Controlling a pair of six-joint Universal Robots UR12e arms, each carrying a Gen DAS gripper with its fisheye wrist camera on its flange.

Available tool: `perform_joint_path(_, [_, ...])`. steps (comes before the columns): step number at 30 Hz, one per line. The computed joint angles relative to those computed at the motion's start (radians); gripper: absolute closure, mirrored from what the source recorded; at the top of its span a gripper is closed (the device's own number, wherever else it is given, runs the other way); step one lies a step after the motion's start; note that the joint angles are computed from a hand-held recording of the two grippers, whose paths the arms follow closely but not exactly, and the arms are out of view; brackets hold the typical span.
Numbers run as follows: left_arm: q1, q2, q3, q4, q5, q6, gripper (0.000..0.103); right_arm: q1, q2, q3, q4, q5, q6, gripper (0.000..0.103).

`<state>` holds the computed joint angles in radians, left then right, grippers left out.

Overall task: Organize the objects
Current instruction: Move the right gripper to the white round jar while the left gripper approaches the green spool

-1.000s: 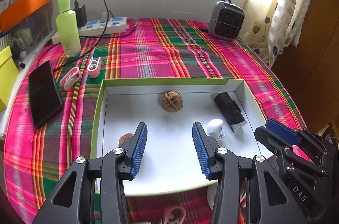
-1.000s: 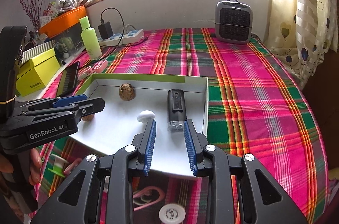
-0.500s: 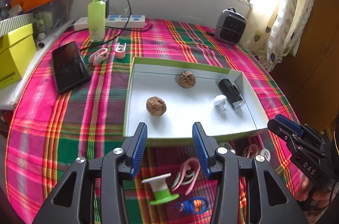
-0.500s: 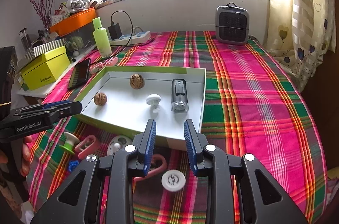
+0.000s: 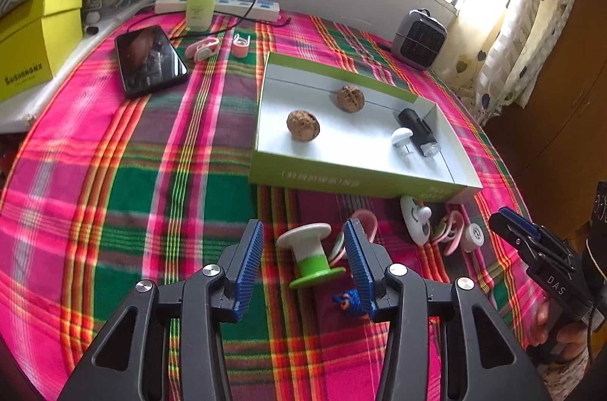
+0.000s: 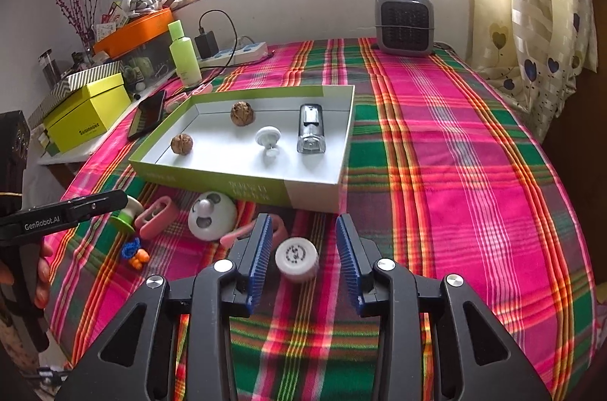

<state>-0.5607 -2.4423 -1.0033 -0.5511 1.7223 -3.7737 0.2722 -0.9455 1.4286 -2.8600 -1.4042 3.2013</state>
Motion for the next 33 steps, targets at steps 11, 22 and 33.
perform_joint_path(11, [-0.004,0.003,-0.017,-0.009,-0.038,-0.011,0.057,0.007,0.0,0.01,0.03,0.001,-0.023,0.067])
perform_joint_path(22, [-0.005,-0.008,0.0,-0.028,-0.031,-0.001,0.057,0.019,0.014,-0.015,0.086,-0.032,-0.06,0.067])
perform_joint_path(33, [0.002,-0.01,-0.001,-0.011,-0.033,-0.006,0.057,0.021,0.021,-0.035,0.127,-0.051,-0.057,0.067])
